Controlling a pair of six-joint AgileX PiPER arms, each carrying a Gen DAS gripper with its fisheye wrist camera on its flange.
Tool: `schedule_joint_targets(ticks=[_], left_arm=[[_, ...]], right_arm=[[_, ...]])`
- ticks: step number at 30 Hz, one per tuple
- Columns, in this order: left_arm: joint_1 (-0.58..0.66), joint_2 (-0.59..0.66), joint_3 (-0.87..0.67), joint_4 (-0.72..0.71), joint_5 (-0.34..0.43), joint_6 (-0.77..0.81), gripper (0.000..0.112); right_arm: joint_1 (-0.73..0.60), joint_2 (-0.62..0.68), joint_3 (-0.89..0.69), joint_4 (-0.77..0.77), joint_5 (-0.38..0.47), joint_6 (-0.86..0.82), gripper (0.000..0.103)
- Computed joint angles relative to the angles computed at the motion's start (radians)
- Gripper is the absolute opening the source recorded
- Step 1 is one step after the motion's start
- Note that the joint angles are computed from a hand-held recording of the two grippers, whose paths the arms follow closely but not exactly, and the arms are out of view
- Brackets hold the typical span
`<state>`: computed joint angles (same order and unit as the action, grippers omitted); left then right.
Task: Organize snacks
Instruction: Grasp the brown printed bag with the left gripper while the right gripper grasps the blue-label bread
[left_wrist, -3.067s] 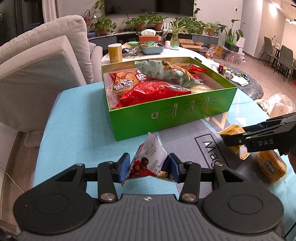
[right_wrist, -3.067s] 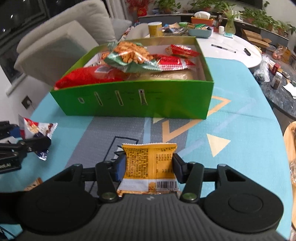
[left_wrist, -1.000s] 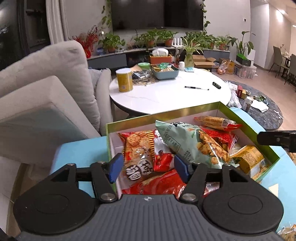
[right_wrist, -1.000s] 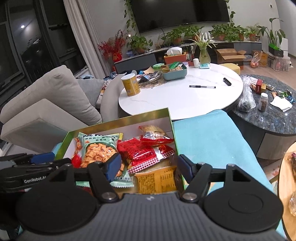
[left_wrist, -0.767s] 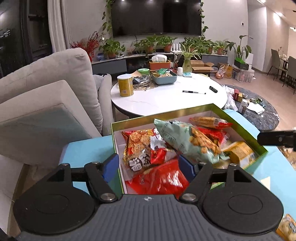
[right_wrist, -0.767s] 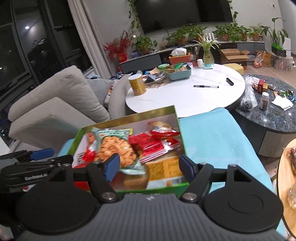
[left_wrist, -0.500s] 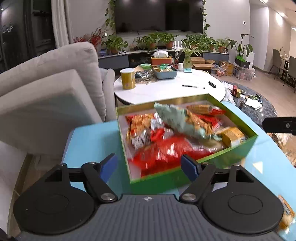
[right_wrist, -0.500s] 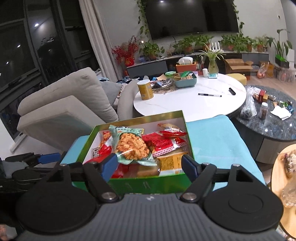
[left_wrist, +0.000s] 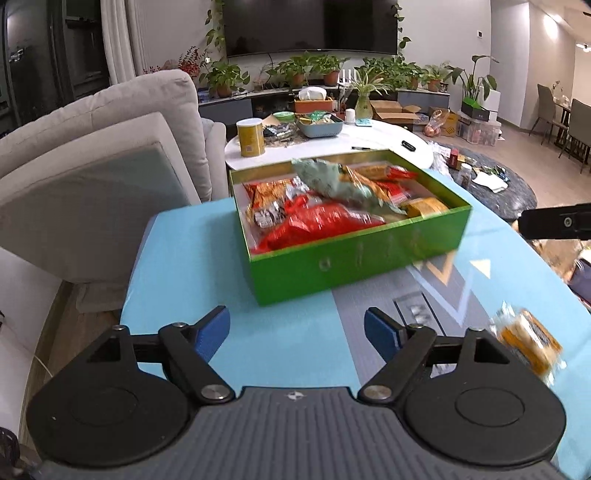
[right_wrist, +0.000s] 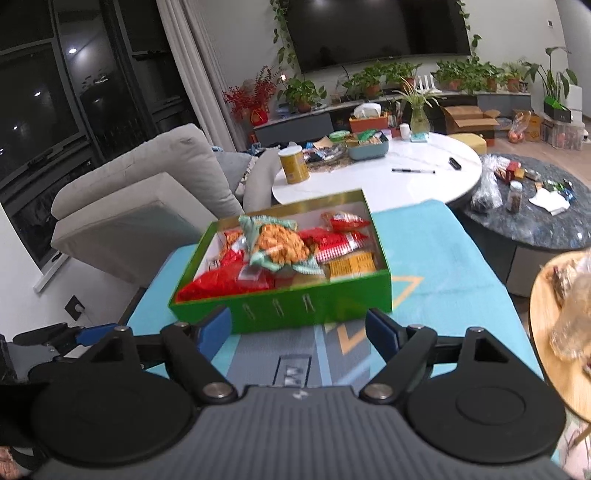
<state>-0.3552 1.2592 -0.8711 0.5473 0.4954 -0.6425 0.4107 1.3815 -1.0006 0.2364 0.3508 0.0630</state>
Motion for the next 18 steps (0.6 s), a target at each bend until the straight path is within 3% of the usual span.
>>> schedule_joint_targets(ticks=[11, 18], left_arm=[[-0.144, -0.138, 0.196, 0.038, 0.073, -0.071, 0.082], [-0.252, -0.124, 0.249, 0.09, 0.097, -0.119, 0.084]], right_arm=[[0.039, -0.074, 0.126, -0.039, -0.001, 0.053, 0.086], [0.048, -0.091, 0.175, -0.093, 0.003, 0.118, 0.086]])
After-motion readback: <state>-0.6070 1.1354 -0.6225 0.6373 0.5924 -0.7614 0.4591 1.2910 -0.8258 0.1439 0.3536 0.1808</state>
